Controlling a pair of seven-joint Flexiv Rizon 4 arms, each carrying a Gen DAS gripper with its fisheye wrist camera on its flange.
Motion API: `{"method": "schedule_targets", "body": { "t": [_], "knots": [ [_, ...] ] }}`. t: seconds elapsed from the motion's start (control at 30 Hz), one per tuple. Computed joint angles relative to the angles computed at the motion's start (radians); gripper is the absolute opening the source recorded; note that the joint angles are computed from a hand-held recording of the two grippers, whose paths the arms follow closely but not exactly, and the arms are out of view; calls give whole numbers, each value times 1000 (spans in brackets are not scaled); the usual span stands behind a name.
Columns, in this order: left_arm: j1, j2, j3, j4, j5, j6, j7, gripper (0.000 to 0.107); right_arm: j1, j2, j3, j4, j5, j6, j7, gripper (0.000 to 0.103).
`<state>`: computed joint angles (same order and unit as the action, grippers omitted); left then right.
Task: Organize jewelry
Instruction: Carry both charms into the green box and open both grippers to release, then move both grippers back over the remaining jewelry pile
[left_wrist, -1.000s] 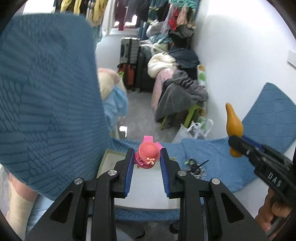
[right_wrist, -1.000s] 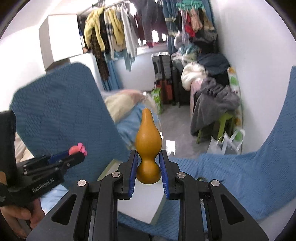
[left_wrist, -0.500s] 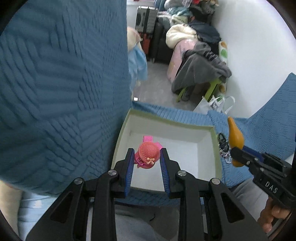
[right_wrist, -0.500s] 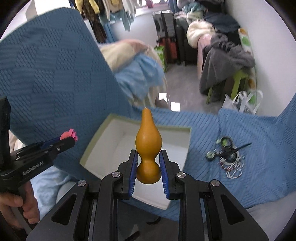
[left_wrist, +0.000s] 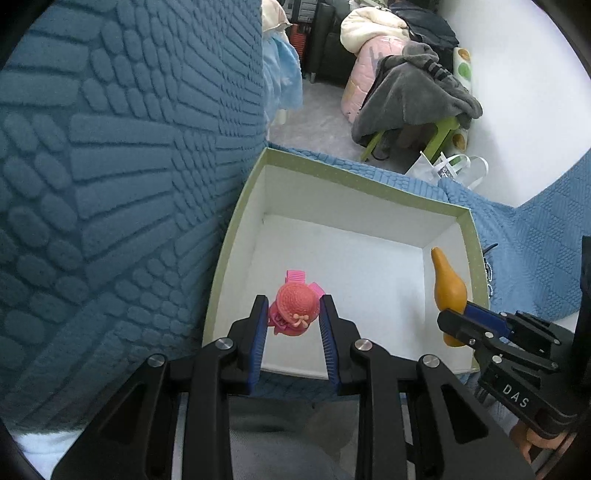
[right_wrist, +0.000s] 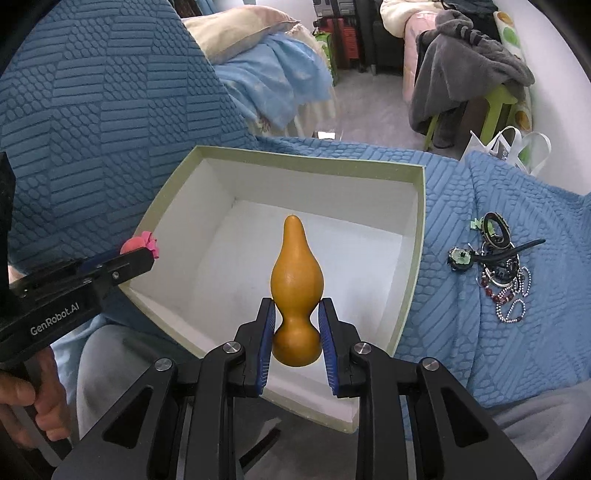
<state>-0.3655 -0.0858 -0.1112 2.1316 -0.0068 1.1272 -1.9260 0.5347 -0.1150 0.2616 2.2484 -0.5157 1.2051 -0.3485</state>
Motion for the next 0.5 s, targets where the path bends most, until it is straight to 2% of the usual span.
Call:
{"method": "schedule_targets", "body": {
  "t": [0.07, 0.13, 0.17, 0.2, 0.27, 0.4, 0.5],
  "knots": [
    [3, 7, -1, 17, -36, 10, 9, 29, -2, 0, 7, -1, 20, 1, -22, 22],
    [4, 6, -1, 10, -35, -2, -2, 35, -5, 9, 12, 0, 43, -4, -39, 25],
    [3, 11, 3, 2, -16, -22, -28, 50, -7, 15, 13, 2, 51, 1, -42, 28],
    [4, 16, 6, 2, -8, -25, -37, 59, -8, 16, 10, 1, 50, 5, -43, 36],
    [3, 30, -2, 21, -51, 10, -12, 66, -12, 32, 7, 4, 39, 12, -47, 40],
    [-2, 61, -3, -23, 82, -22, -120, 77, -25, 71, 3, 14, -8, 24, -34, 41],
    [-3, 87, -10, -39, 133, -18, -158, 77, -46, 123, 4, 31, -75, 39, -5, 42]
  ]
}}
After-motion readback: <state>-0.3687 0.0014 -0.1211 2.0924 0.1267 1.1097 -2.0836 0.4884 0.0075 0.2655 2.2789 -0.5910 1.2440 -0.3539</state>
